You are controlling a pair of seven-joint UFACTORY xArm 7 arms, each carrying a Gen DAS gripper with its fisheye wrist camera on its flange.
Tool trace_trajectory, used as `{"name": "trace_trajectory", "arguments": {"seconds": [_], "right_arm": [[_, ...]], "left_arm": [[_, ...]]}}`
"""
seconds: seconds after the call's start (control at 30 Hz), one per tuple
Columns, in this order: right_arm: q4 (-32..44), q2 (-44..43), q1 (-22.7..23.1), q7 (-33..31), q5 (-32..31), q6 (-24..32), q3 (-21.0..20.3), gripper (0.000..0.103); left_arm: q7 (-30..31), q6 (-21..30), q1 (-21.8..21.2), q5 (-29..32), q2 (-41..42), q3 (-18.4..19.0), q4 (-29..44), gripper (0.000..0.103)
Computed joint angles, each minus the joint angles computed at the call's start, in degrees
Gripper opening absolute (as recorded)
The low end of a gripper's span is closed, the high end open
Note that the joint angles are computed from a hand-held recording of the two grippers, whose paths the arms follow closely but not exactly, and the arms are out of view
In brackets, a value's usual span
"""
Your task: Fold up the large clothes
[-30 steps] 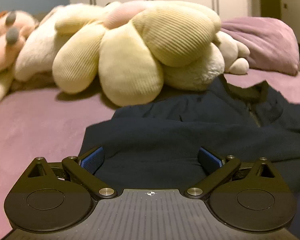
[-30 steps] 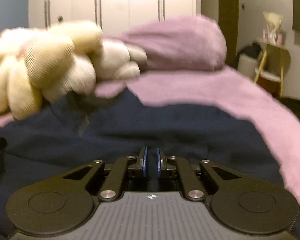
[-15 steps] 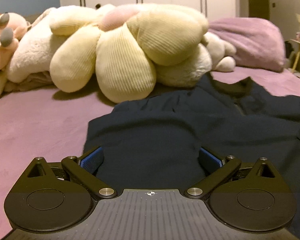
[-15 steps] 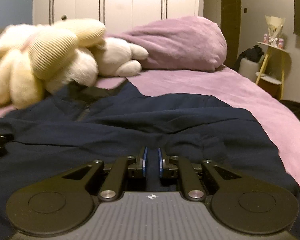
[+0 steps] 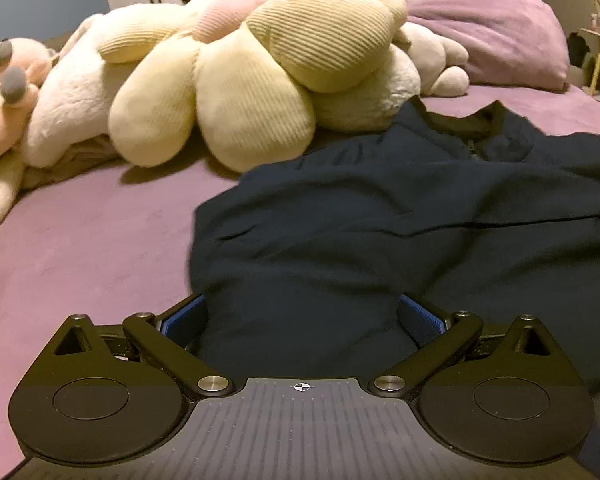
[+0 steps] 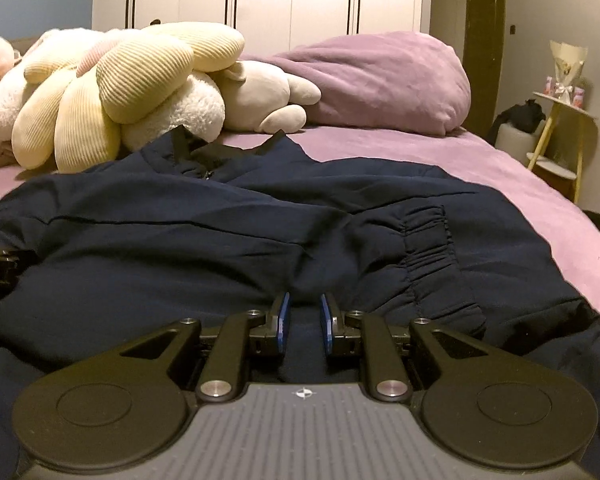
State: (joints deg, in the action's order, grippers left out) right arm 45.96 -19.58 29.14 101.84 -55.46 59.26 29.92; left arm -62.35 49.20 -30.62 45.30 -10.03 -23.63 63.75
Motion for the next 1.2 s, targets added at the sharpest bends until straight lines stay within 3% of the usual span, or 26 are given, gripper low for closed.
{"name": "trace_trajectory", "arguments": {"seconds": [0.1, 0.17, 0.2, 0.23, 0.27, 0.43, 0.53, 0.63, 0.8, 0.87, 0.9, 0.97, 1.0, 1.07, 1.2], "right_arm": [[3.71, 1.07, 1.69, -8.11, 4.80, 5.66, 0.23, 0.022], [3.09, -3.12, 4.01, -10.47, 9.32, 6.65, 0.26, 0.029], [1.72, -6.89, 5.30, -10.17, 11.77, 6.97, 0.99, 0.043], [0.98, -10.64, 6.56, -9.16, 15.28, 9.62, 2.62, 0.066], [0.38, -14.38, 7.87, -7.75, 18.91, 13.01, 4.66, 0.069], [1.14, -31.83, 14.67, 3.53, 42.18, 31.41, 14.30, 0.068], [3.26, -39.22, 15.06, 12.00, 54.16, 38.35, 18.80, 0.068], [4.72, -43.58, 14.20, 15.19, 60.72, 40.74, 21.41, 0.067], [1.93, -49.22, 13.86, 11.84, 64.27, 36.15, 21.66, 0.067], [0.95, -50.68, 13.19, 10.02, 65.42, 35.48, 21.51, 0.064], [1.08, -51.65, 12.69, 9.55, 65.98, 35.39, 21.78, 0.057], [0.89, -54.28, 11.98, 8.87, 67.20, 34.16, 21.95, 0.043], [0.59, -55.75, 11.79, 8.50, 67.84, 33.46, 21.90, 0.033], [-0.56, -59.44, 11.87, 8.22, 69.50, 31.59, 21.58, 0.022], [-4.71, -65.56, 12.32, 6.33, 73.45, 28.40, 19.97, 0.025]], "left_arm": [[8.89, -7.25, 1.24, -12.22, -14.18, 0.71, -10.20, 0.103], [11.12, -8.24, -7.08, -18.25, -25.42, 7.60, -18.86, 0.103], [12.05, -6.85, -10.04, -21.21, -30.94, 9.47, -22.57, 0.103], [13.46, -4.10, -10.61, -25.83, -36.43, 9.11, -25.46, 0.103], [13.73, 0.73, -12.54, -29.59, -42.43, 9.33, -28.07, 0.103], [9.95, 20.01, -17.16, -44.30, -63.49, 7.44, -34.81, 0.103], [7.76, 23.75, -17.20, -49.80, -69.85, 5.18, -36.39, 0.103], [9.01, 22.61, -17.32, -54.14, -73.22, 5.14, -38.60, 0.103], [10.63, 22.69, -15.06, -60.09, -76.60, 6.15, -40.87, 0.100], [11.14, 24.26, -14.10, -61.75, -78.28, 6.14, -40.72, 0.087], [11.49, 25.14, -13.83, -62.59, -79.47, 6.30, -40.66, 0.082], [12.29, 25.25, -13.53, -65.40, -81.86, 7.94, -41.78, 0.061], [12.53, 25.44, -13.11, -66.61, -82.87, 8.59, -42.16, 0.058], [13.51, 25.81, -12.11, -68.25, -84.40, 9.11, -42.73, 0.058], [16.17, 26.91, -10.22, -71.32, -84.96, 9.71, -43.25, 0.068]]}}
